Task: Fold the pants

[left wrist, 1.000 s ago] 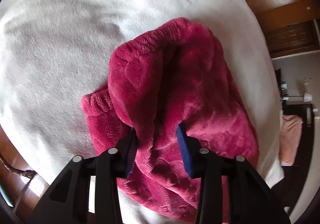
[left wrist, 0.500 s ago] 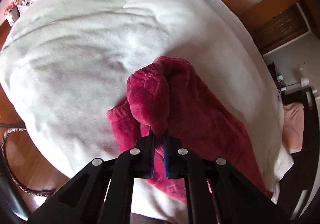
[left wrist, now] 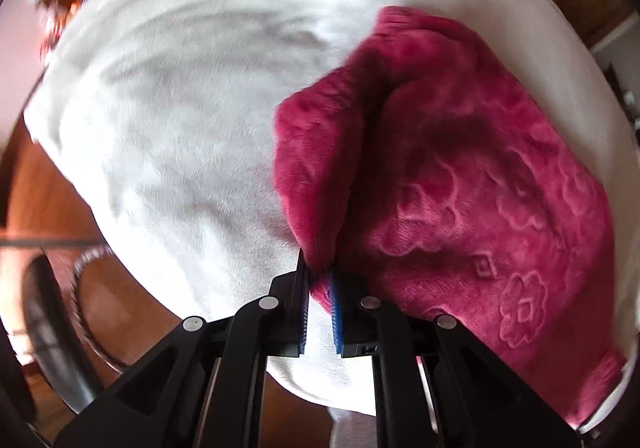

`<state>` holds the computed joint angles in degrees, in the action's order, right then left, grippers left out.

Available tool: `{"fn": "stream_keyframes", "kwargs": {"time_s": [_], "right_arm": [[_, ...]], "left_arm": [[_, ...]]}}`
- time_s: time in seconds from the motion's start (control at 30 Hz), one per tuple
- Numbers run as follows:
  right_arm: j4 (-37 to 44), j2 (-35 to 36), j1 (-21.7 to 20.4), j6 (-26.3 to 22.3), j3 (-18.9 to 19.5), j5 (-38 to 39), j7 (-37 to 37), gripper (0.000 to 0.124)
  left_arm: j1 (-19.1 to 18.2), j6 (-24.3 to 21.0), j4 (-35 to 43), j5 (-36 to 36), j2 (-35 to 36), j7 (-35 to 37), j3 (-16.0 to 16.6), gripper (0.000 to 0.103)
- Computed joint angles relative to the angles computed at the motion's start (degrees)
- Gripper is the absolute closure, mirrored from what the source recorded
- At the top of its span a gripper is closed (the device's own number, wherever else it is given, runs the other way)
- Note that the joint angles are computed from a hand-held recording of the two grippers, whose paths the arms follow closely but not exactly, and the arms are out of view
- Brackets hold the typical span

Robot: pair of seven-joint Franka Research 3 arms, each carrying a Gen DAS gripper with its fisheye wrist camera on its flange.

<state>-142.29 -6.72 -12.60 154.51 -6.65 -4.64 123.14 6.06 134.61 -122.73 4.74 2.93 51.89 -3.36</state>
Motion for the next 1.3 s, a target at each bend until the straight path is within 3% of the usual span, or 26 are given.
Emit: {"fn": "stream_keyframes", "kwargs": {"time_s": [0.17,0.23,0.3,0.4,0.5,0.57,0.63,0.7,0.73,0.8,0.87,1.13,1.3], "right_arm": [[-0.39,-2.58,-0.48,2.42,0.47,-1.68,-0.23,0.111],[0.5,-2.68,0.0,4.07,0.35,-0.19,-3.15,0.097],[1.65,-1.84,0.16,6.14,0.73,0.05,-5.02,0.076],[5.82,0.85,-0.45,7.33,2.09,-4.93,-3.54,0.075],[12.39,6.37,1.42,7.27,1.02,-3.24,-8.02,0.075],[16.09,9.22,3.05,6.34,0.57,0.37,-12.45,0.075],[20.31,13.08,4.22,4.7,0.71,5.79,-18.52,0.075],[23.39,15.91,5.67,2.5,-0.09,5.92,-20.28,0.076],[25.21,17.64,6.3,0.99,-0.43,5.73,-21.12,0.078],[27.18,19.63,7.68,-1.17,-1.72,4.13,-20.98,0.1],[28.3,20.56,8.25,-2.8,-2.28,4.14,-21.0,0.112],[27.64,17.96,9.4,2.54,-3.65,1.62,-19.05,0.114],[32.2,22.65,9.12,0.81,-3.81,2.14,-19.26,0.114]], "left_arm": [[-1.14,-2.72,2.99,4.0,-0.29,-1.48,-0.62,0.091],[-1.54,-2.95,3.31,5.09,-0.84,-2.06,-0.83,0.091],[-2.11,-3.97,4.82,6.86,-0.57,-2.64,-1.12,0.091],[-3.04,-5.08,6.35,8.77,-0.18,-3.39,-1.61,0.091],[-4.12,-5.7,7.55,9.77,-0.06,-4.57,-2.21,0.09],[-4.84,-5.74,8.18,9.82,0.08,-4.84,-2.62,0.084],[-5.53,-5.35,9.21,9.93,0.65,-4.37,-3.01,0.065],[-6.34,-4.93,10.68,10.08,1.7,-3.34,-3.48,0.061],[-6.74,-5.13,11.66,10.11,2.51,-3.01,-3.66,0.061],[-7.47,-5.27,13.81,9.52,4.6,-1.57,-4.11,0.06],[-8.24,-5.15,15.8,9.98,6.92,-1.37,-4.26,0.056],[-10.48,-6.94,24.03,9.48,14.57,1.23,-4.87,0.054],[-12.07,-9.48,30.1,9.63,19.66,3.42,-5.22,0.054]]}}
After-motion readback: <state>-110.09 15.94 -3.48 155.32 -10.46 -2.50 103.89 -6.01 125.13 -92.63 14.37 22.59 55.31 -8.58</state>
